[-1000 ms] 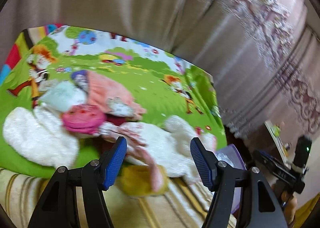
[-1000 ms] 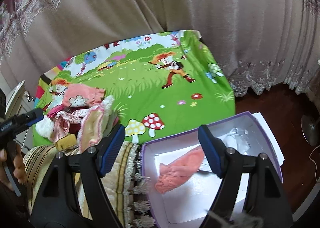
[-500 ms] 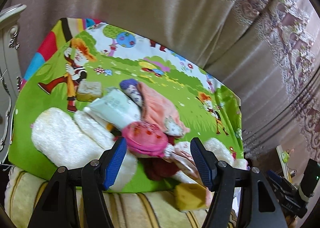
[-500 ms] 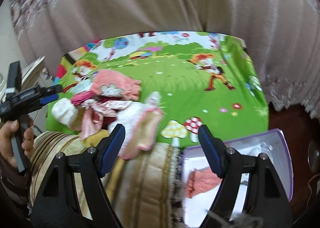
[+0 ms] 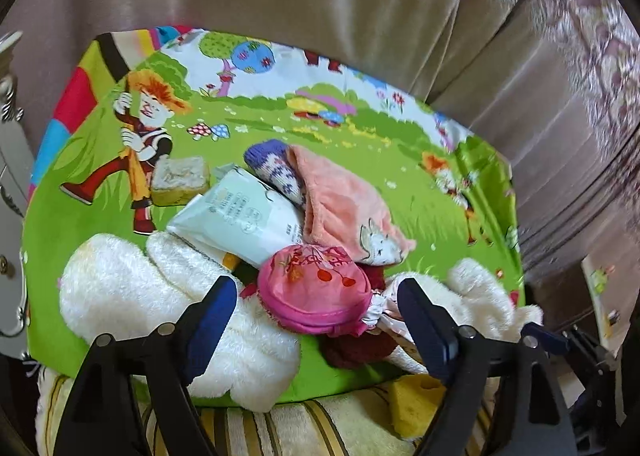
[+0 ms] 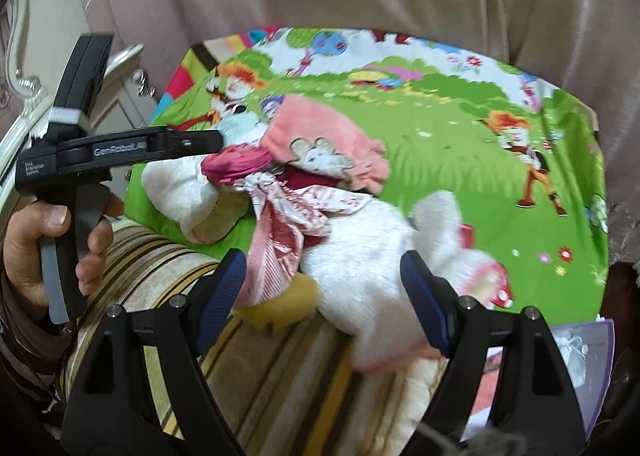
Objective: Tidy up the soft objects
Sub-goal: 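Grasp the pink cherry-print cap with the left tool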
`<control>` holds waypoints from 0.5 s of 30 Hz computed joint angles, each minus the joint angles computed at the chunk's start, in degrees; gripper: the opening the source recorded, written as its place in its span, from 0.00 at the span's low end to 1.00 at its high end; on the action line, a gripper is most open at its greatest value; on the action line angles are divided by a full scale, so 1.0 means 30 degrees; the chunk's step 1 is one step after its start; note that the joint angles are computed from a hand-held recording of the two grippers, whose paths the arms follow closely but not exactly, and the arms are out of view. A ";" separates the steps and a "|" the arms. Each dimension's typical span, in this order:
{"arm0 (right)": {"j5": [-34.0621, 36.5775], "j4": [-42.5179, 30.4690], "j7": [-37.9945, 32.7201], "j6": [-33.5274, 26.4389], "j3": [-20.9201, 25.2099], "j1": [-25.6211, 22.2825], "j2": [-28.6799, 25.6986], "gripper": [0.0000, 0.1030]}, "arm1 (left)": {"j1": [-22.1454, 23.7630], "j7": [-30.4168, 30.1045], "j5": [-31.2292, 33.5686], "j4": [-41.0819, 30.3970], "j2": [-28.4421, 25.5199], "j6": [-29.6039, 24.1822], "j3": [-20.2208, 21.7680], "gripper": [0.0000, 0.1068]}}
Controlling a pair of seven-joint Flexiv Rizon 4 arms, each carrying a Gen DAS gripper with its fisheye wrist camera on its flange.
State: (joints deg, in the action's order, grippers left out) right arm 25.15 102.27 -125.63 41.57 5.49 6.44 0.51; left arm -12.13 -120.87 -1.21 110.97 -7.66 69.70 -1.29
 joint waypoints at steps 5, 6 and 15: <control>-0.0476 -0.0306 -0.0111 -0.0326 0.0269 0.0353 -0.0679 0.80 | -0.0063 0.0618 0.0531 -0.1512 -0.1002 -0.2070 -0.0056 0.79; -0.0605 -0.0400 -0.0151 -0.0385 0.0321 0.0401 -0.0834 0.80 | -0.0080 0.0721 0.0527 -0.1660 -0.1123 -0.2232 -0.0063 0.79; -0.1028 -0.1569 0.0150 -0.1370 0.0772 0.0507 -0.2309 0.80 | -0.0193 0.1504 0.0928 -0.2401 -0.1780 -0.3019 0.0056 0.71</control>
